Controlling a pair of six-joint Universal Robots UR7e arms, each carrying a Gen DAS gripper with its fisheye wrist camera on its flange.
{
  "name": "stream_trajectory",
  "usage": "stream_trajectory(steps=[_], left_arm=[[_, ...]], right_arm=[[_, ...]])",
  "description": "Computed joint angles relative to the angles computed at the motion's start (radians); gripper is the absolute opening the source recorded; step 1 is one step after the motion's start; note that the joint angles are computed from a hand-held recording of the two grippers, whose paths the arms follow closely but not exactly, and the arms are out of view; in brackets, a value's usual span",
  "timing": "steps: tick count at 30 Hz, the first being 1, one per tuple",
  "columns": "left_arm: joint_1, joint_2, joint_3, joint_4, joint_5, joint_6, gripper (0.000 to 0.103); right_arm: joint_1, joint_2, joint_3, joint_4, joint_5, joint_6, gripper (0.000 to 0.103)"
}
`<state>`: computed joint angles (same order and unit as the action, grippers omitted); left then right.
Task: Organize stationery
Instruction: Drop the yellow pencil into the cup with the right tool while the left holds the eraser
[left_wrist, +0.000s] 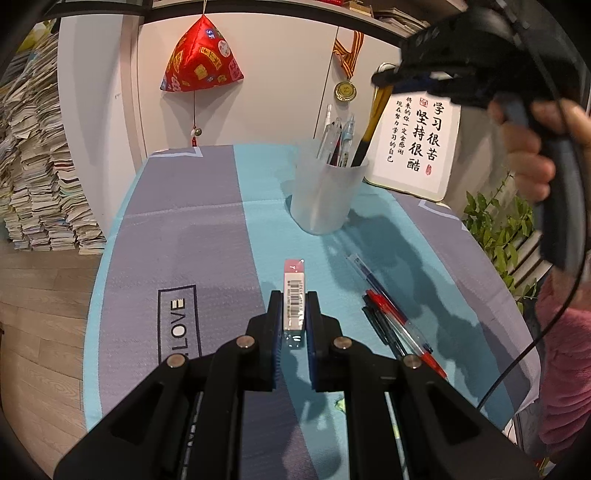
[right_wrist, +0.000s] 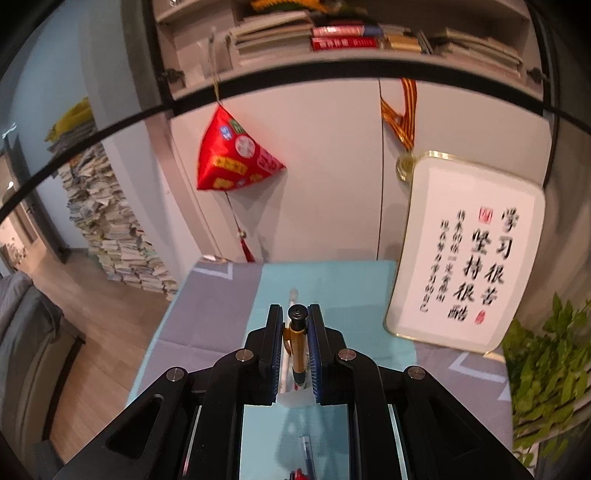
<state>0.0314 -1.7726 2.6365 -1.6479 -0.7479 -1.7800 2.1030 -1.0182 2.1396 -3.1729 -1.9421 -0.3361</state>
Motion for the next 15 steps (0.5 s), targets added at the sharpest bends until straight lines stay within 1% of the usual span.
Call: stream_trajectory(steps=[6, 15], left_arm=[[-0.004, 0.003, -0.001, -0.001, 0.001, 0.000, 0.009], [-0.001, 0.009, -0.004, -0.013, -0.004, 0.013, 0.010]], right_arm=[[-0.027, 0.040, -0.007, 0.007, -0.011, 0.009, 0.014], [-0.043, 0.066, -0.010, 0.023, -0.031, 0.008, 0.014]])
